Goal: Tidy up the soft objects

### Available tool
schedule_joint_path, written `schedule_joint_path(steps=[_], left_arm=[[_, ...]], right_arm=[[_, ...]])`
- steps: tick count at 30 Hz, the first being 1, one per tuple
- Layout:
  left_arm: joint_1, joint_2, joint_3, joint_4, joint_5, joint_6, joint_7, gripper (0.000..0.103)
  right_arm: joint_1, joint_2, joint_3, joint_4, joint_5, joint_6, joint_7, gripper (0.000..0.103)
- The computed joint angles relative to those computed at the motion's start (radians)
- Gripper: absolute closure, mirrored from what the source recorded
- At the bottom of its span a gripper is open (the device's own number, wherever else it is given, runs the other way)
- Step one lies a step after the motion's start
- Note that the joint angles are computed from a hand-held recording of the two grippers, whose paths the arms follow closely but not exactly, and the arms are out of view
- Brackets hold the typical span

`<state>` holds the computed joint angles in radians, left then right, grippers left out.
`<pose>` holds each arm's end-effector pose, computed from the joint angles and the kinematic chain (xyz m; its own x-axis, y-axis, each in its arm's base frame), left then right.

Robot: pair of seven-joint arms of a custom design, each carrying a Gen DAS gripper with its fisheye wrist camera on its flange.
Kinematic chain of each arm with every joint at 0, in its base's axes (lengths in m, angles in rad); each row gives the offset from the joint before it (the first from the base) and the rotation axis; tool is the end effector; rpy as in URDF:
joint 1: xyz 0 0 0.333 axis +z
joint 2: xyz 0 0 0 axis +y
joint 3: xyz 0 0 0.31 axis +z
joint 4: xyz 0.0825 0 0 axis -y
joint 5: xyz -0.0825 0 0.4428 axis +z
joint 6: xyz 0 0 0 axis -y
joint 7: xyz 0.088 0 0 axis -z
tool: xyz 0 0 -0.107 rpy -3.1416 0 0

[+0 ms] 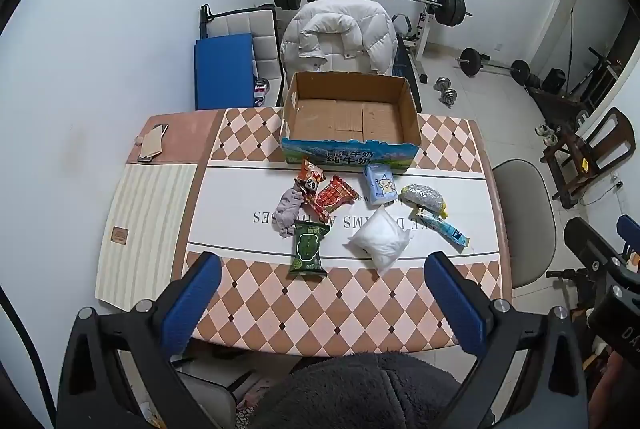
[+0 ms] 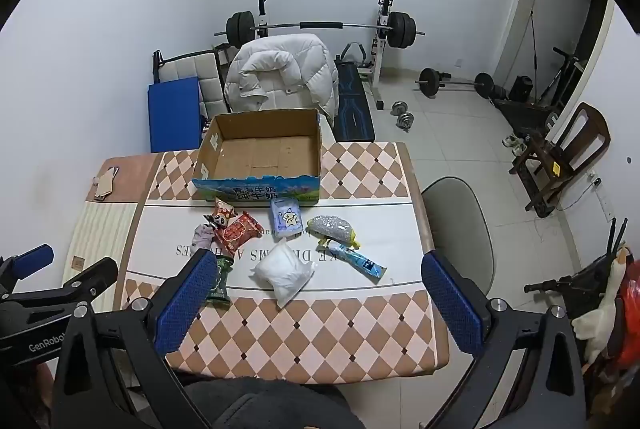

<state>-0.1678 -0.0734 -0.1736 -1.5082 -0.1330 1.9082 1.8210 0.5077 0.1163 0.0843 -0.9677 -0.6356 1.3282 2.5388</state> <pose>0.5743 -0.2193 0.7347 -0.5490 -0.8358 0.0031 -0.7395 0.4840 -0.4679 0.5176 0.2522 0.8499 -0.5901 -0.8051 0.0605 -0.6741 0.4501 -0.5856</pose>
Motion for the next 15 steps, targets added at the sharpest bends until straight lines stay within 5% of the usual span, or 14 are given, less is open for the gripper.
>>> schedule_joint_path(steps=[15], left_arm=[[-0.004,0.020,-0.007,0.027,0.005,0.009,-0.011,0.000]], right_arm=[[0.016,0.023,-0.009,0.037,-0.008,-0.025,-0.016,0.000]])
